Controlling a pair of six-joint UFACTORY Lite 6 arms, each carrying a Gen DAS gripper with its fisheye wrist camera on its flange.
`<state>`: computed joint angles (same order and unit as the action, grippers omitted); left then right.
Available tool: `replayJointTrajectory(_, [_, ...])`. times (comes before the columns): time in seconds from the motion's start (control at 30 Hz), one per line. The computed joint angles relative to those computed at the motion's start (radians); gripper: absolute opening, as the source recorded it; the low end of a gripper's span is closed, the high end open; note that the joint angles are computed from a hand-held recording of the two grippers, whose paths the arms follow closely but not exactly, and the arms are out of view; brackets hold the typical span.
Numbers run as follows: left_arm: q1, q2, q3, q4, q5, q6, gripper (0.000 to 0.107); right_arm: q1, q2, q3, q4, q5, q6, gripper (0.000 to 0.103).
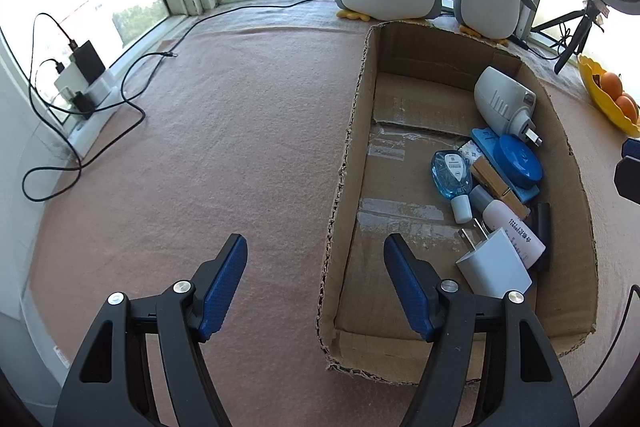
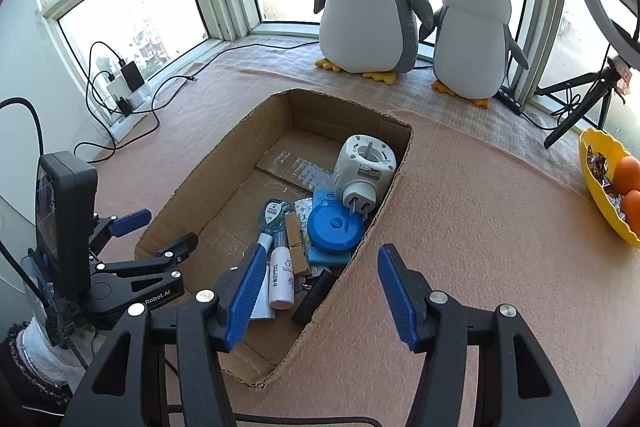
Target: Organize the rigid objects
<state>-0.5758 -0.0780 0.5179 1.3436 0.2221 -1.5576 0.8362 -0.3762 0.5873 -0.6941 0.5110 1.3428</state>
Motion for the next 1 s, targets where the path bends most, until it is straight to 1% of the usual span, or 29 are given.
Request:
replayJointTrajectory(0.23, [-0.049,-0.192,-0.018,-0.301,0.064,0.306,0.071,0.137,-0.124,-0.001,-0.047,0.189,0.122,0.06])
replayJointTrajectory(0.3, [-0.066,-0.241,-0.017,-0.366,0.089,0.368,0.071,0.18,-0.156,0.008,-0.061,0.248,0.155,0.061])
replayJointTrajectory(0.37, [-0.081,-0.279,-0.008,-0.418,0.111,0.421,0.071,0.217,-0.183,0.017,-0.07,0.3,0.184,0.065])
replayJointTrajectory(0.47, [-0.103,-0.333,0.003,-0.499,0.146,0.5,0.071,0.281,-0.213,0.037,-0.085,0.389,0.233,0.067])
replayJointTrajectory(0.6, [-0.142,-0.403,0.017,-0.575,0.201,0.569,0.072,0.361,-0.242,0.063,-0.102,0.505,0.3,0.073])
replayJointTrajectory(0.63, [-0.147,-0.417,0.022,-0.6,0.211,0.591,0.074,0.385,-0.243,0.071,-0.106,0.538,0.319,0.076])
replayJointTrajectory(0.67, [-0.152,-0.432,0.025,-0.618,0.22,0.608,0.082,0.41,-0.245,0.078,-0.111,0.572,0.34,0.077])
replayJointTrajectory(0.8, [-0.207,-0.486,0.031,-0.58,0.276,0.565,0.083,0.483,-0.239,0.097,-0.118,0.674,0.394,0.079])
replayJointTrajectory(0.87, [-0.222,-0.496,0.035,-0.579,0.288,0.561,0.083,0.508,-0.231,0.099,-0.115,0.709,0.418,0.08])
replayJointTrajectory(1.0, [-0.232,-0.501,0.041,-0.603,0.291,0.582,0.083,0.535,-0.241,0.085,-0.105,0.727,0.453,0.081])
